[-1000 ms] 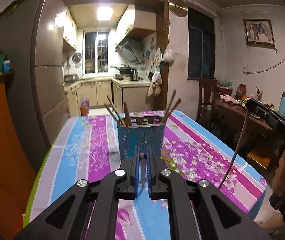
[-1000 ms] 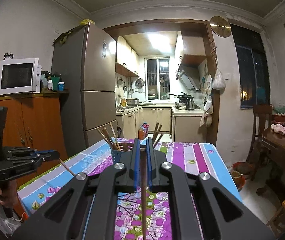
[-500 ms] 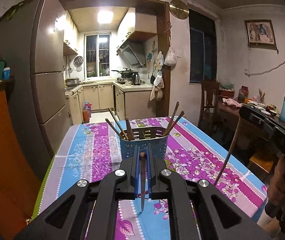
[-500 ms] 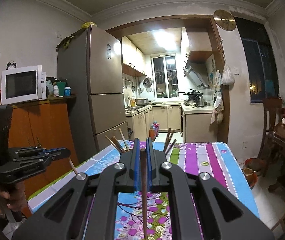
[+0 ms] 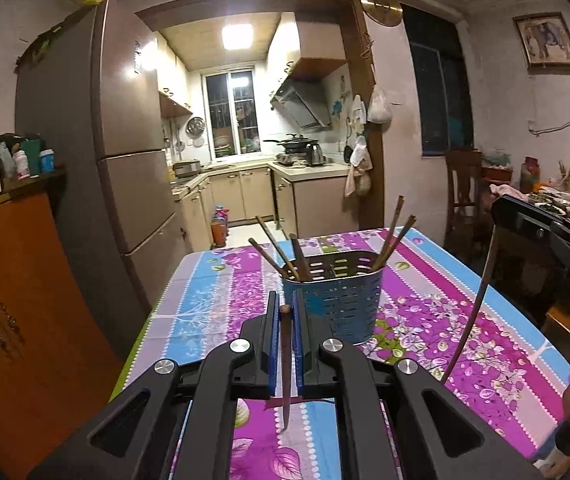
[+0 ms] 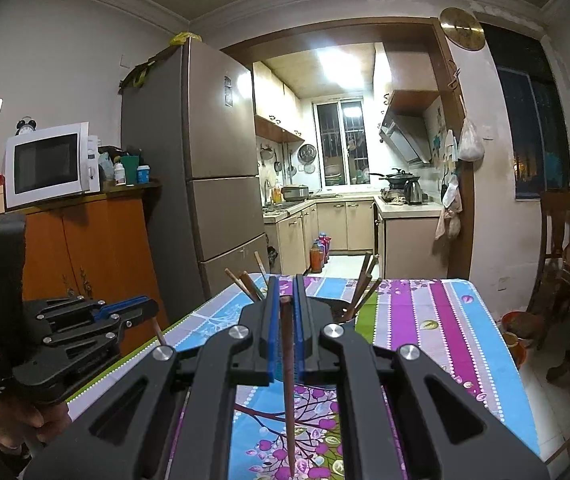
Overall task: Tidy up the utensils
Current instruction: 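Lower both held chopsticks into the blue holder and open both grippers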
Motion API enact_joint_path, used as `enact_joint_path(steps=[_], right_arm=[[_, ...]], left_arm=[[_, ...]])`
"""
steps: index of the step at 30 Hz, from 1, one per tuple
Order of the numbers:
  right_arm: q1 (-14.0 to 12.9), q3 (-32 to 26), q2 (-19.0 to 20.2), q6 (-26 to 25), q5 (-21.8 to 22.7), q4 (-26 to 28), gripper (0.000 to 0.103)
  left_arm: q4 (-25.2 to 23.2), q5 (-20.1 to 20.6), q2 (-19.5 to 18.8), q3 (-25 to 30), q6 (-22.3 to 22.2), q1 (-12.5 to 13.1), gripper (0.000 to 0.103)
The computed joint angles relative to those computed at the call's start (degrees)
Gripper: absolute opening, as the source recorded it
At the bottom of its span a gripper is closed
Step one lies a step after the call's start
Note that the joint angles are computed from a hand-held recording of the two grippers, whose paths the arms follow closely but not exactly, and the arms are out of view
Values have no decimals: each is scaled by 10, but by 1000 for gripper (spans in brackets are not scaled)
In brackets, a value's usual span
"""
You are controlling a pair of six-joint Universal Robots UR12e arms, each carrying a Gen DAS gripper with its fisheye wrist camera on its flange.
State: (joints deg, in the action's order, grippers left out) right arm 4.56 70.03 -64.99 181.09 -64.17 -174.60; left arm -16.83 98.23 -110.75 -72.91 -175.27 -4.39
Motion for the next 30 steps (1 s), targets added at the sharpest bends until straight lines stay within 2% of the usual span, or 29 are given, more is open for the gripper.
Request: enact_joint_path(steps=[13, 18, 24, 26, 30], right_arm=[[4, -16, 6, -16, 9, 24, 5], [6, -19, 7, -20, 6, 24, 5], [7, -55, 22, -23, 0, 28, 5], [8, -68, 28, -27, -3, 31, 5], [8, -120, 52, -9, -13, 39, 5]], left_arm=[[25, 67, -8, 5, 27, -12, 8], [25, 68, -10, 7, 29, -12, 8], [26, 71, -19, 25, 39, -13, 8], [24, 66, -23, 32, 39, -14, 8], [-21, -11, -36, 80, 18, -1, 8]])
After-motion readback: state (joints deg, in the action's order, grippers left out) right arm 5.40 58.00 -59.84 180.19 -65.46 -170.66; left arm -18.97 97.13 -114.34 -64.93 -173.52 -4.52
